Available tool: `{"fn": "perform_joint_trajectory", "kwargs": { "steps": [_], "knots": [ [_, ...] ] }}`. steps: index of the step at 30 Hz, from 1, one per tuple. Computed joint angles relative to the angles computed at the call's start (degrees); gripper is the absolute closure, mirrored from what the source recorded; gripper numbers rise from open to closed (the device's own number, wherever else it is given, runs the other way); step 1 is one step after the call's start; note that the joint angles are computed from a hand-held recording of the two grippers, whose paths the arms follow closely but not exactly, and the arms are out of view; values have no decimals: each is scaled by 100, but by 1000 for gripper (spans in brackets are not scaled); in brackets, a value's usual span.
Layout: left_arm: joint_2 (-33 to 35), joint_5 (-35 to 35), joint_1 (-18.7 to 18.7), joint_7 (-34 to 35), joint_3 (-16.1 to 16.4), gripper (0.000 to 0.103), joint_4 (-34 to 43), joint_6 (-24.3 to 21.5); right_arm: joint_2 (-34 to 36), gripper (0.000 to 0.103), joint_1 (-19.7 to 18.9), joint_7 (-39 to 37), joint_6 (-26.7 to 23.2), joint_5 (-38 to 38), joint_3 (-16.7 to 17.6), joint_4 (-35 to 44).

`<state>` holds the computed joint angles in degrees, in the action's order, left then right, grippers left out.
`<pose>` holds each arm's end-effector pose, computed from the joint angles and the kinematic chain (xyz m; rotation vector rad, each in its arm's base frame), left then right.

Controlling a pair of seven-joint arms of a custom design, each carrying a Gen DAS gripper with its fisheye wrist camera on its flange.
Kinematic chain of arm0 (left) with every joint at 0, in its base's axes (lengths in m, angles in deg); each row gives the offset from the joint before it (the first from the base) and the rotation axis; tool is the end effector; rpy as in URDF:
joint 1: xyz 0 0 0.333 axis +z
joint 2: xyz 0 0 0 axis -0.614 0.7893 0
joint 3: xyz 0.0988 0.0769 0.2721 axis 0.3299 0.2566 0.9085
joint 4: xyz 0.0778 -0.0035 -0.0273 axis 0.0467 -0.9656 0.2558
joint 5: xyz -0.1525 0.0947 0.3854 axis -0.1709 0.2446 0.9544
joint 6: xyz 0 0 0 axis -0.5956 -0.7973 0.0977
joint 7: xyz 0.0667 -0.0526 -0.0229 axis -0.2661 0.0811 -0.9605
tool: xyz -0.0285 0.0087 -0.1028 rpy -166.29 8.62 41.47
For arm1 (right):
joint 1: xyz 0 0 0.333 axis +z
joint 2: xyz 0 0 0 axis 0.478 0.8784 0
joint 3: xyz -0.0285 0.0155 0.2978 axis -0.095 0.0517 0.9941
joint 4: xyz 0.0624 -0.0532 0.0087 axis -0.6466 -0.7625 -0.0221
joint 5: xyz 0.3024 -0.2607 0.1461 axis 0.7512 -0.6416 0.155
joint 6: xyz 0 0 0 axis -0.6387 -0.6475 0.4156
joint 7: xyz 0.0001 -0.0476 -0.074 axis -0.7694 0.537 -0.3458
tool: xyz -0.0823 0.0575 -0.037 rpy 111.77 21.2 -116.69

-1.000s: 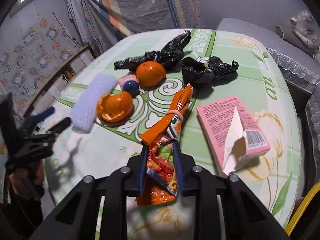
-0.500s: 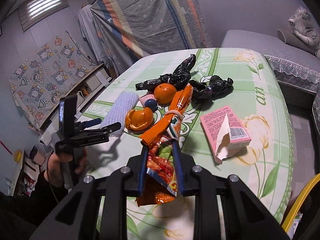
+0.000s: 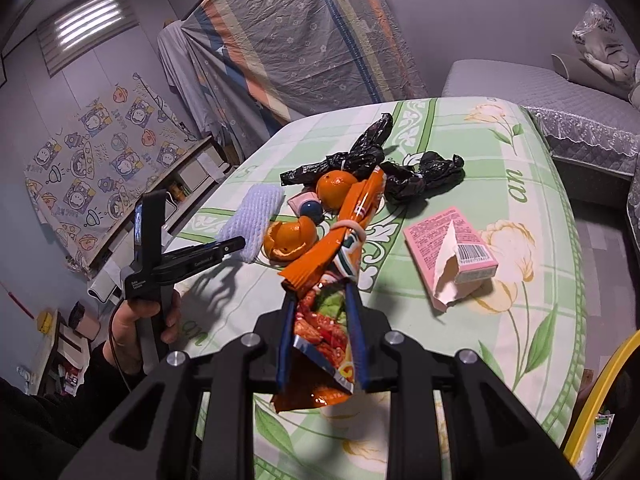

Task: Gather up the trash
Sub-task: 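Lift the foam net with the left tool while the right tool carries the wrapper to the bin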

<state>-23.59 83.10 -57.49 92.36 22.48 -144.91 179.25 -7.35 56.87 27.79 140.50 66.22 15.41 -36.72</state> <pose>0.5072 -0.3667 0.4652 -1.9687 1.6531 -0.8050 0.4882 0.2839 0.5506 -1.9020 1.2311 -0.0690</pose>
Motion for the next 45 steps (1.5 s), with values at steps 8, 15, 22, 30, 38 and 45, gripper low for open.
{"fn": "perform_joint_trajectory", "kwargs": {
  "steps": [8,15,22,30,38,45],
  "knots": [
    [-816,758,71,-607,-317,90,-505,202,-245,80,106,-196,-2,338,-102,-162],
    [-1112,1488,96,-908,-775,90,-385,48,-541,80,184,-316,38,596,-182,-442],
    [-597,1939,-207,-728,-890,90,350,14,-973,80,138,-166,254,599,-318,-874],
    [601,2184,-935,-92,-611,90,1717,258,-1661,80,-143,435,666,45,-528,-1535],
    [2301,1621,-1747,1495,-467,90,3828,345,-2361,80,-722,1382,959,-849,-671,-2269],
    [3697,849,-2262,2971,-538,90,5666,132,-2921,80,-1318,2277,1043,-1622,-670,-2869]
  ]
}}
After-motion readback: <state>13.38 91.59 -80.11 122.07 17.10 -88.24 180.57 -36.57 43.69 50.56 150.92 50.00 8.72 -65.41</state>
